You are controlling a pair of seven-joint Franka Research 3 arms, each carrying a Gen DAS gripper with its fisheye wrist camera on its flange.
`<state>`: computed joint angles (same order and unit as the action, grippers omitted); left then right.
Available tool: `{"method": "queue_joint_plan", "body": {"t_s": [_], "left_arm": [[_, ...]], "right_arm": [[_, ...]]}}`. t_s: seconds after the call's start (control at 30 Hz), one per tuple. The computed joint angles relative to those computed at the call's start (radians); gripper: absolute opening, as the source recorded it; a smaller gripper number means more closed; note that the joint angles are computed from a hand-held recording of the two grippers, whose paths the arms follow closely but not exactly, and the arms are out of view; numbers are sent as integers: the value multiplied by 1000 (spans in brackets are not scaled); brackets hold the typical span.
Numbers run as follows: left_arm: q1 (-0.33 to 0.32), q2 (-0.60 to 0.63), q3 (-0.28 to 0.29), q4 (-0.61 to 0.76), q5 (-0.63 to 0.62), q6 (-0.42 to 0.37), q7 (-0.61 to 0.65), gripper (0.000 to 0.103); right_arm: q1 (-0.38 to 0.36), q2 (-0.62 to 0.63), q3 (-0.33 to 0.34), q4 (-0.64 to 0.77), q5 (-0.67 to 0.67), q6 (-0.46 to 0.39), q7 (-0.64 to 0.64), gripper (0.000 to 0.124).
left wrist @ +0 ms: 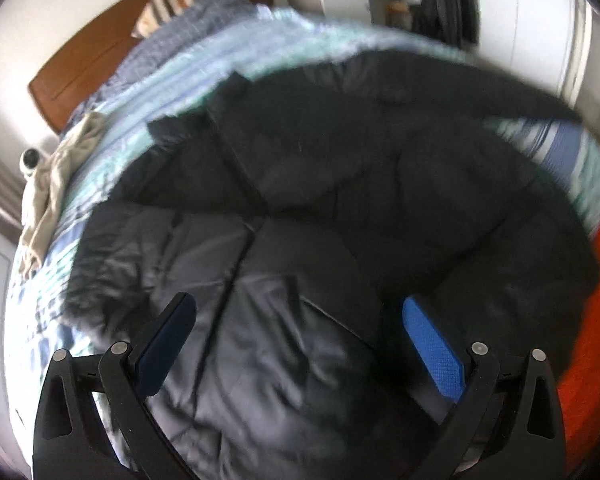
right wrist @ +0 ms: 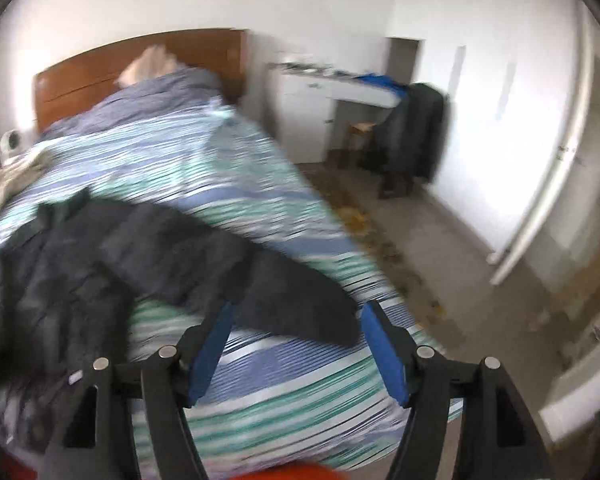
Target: Fold large clothes
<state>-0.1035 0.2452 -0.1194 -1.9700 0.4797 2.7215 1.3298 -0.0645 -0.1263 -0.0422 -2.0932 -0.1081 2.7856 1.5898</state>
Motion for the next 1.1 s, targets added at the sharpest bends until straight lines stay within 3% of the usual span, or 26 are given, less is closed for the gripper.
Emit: {"method": "queue_joint_plan", "body": {"t_s": [0.07,0.13,0.17,0.27,0.33,0.4,0.57,0.67,0.73,0.83,0.93,1.03,1.07,1.1], "left_arm": [[-1,58,0,43,5,-29,20,103],[13,84,-5,51,-16,-8,39,101],[17,80,-4,42,-23,12,38,89],[-9,38,37,9,33,28,-46,30],[34,-10,11,-23,-41,45,-20,25],[84,-95,6,-84,-121,82,3,23],[194,-318,92,-202,-73,117,-143,24],[318,-394,125,-231,34,77,-286,26],[421,-404,148,-233,116,33,-404,34],[518,-370,182,-217,195,-56,-526,49],[555,-395,188,-261,279,-142,-629,47],[533,-499,187,-387,238,-93,-599,51],[514,-539,175,-428,204,-91,-592,57],[479,-543,197,-440,133,-49,-516,67]], "right_arm": [[58,-27,-1,-58,136,-18,-85,69],[90,-44,13,-106,196,-25,-115,69],[109,-51,21,-128,225,-31,-129,69],[163,-68,32,-167,312,-40,-185,69],[182,-91,42,-195,334,-36,-209,69],[195,-89,50,-194,339,-23,-233,69],[186,-99,84,-173,259,19,-210,68],[208,-82,79,-151,282,33,-226,69],[229,-74,65,-143,324,36,-268,68],[254,-55,48,-129,392,20,-325,69],[267,-44,27,-112,487,-29,-386,69],[224,-24,30,-100,448,-63,-346,69],[206,-9,28,-90,422,-84,-325,70],[195,7,25,-77,412,-103,-315,72]]}}
